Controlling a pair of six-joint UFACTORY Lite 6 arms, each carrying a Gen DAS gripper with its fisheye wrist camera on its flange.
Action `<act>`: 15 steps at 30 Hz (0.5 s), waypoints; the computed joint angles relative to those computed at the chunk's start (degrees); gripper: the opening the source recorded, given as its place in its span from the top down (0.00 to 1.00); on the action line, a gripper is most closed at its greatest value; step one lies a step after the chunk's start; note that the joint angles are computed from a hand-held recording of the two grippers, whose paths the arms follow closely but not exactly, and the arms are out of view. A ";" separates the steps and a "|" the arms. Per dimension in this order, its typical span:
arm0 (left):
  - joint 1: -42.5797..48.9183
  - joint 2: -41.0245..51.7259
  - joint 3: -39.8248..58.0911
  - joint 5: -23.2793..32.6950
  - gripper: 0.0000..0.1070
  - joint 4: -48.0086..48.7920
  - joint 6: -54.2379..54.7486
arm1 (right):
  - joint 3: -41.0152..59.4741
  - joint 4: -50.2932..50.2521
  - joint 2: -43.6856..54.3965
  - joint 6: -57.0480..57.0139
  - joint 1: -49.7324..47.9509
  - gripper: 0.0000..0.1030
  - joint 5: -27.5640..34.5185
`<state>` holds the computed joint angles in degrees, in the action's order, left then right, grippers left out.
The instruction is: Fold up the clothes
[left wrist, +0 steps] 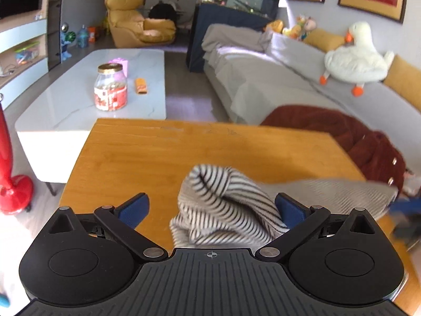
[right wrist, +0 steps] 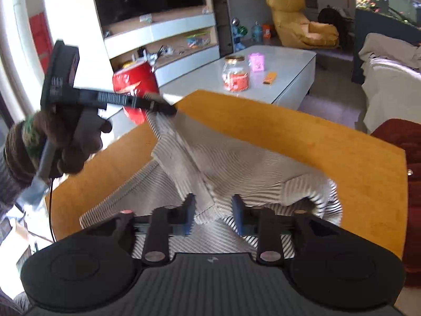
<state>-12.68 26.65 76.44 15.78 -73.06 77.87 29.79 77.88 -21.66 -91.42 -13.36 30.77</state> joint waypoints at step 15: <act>5.93 -4.34 -0.39 11.17 0.04 2.84 -6.47 | 5.96 16.96 24.19 3.79 -13.57 0.31 4.90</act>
